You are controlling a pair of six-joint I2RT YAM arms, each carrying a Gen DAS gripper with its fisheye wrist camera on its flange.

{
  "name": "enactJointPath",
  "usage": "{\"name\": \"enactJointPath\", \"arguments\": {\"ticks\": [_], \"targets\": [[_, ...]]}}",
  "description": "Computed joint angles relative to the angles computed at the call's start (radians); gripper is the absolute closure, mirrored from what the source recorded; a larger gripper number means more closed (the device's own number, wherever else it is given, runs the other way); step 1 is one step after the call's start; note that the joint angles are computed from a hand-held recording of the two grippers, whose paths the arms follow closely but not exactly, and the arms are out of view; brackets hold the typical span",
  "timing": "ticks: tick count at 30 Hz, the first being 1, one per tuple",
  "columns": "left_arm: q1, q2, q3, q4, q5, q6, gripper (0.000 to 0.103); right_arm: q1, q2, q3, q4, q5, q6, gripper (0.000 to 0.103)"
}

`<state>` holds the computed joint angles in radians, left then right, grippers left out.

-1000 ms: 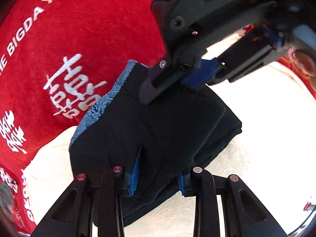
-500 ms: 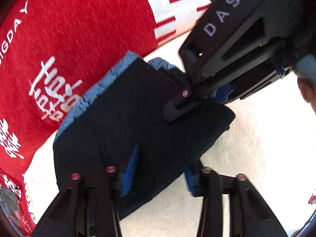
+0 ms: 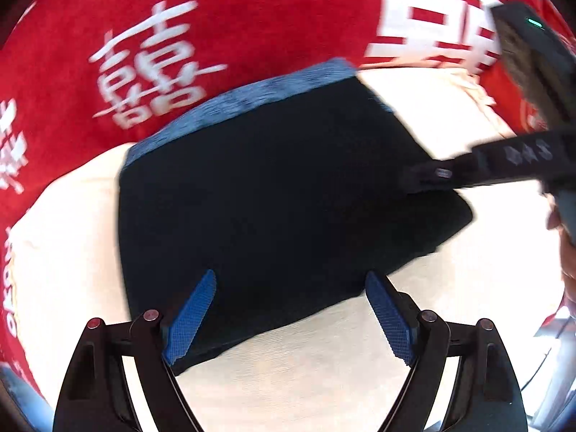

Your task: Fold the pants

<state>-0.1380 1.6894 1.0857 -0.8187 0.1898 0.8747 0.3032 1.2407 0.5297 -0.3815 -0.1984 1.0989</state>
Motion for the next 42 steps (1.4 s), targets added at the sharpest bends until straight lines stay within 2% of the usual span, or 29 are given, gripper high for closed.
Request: {"name": "enactJointPath", "arguments": {"ticks": [5, 10, 14, 16, 25, 26, 28, 29, 35, 42], "targets": [[0.064, 0.069, 0.084, -0.026, -0.009, -0.014, 0.017, 0.116, 0.076, 0.122, -0.179, 0.161, -0.026, 0.064], [0.118, 0.159, 0.187, -0.101, -0.006, -0.019, 0.017, 0.163, 0.115, 0.182, -0.279, 0.212, 0.002, 0.058], [0.150, 0.198, 0.229, -0.133, 0.000, -0.022, 0.017, 0.191, 0.145, 0.210, -0.316, 0.221, 0.030, 0.056], [0.163, 0.217, 0.256, -0.156, 0.002, -0.027, 0.017, 0.207, 0.167, 0.222, -0.331, 0.234, 0.037, 0.051], [0.205, 0.293, 0.366, -0.227, 0.013, -0.052, 0.017, 0.266, 0.137, 0.254, -0.419, 0.245, 0.127, 0.050], [0.206, 0.297, 0.373, -0.229, 0.013, -0.055, 0.017, 0.271, 0.122, 0.251, -0.421, 0.240, 0.139, 0.050], [0.207, 0.303, 0.384, -0.234, 0.010, -0.060, 0.017, 0.279, 0.089, 0.235, -0.422, 0.220, 0.162, 0.038], [0.208, 0.305, 0.389, -0.237, 0.009, -0.062, 0.017, 0.283, 0.078, 0.230, -0.423, 0.214, 0.176, 0.037], [0.205, 0.305, 0.397, -0.236, 0.005, -0.068, 0.017, 0.300, 0.025, 0.200, -0.414, 0.195, 0.226, 0.036], [0.202, 0.319, 0.401, -0.208, -0.004, -0.082, 0.017, 0.260, 0.013, 0.170, -0.387, 0.181, 0.228, 0.032]]}}
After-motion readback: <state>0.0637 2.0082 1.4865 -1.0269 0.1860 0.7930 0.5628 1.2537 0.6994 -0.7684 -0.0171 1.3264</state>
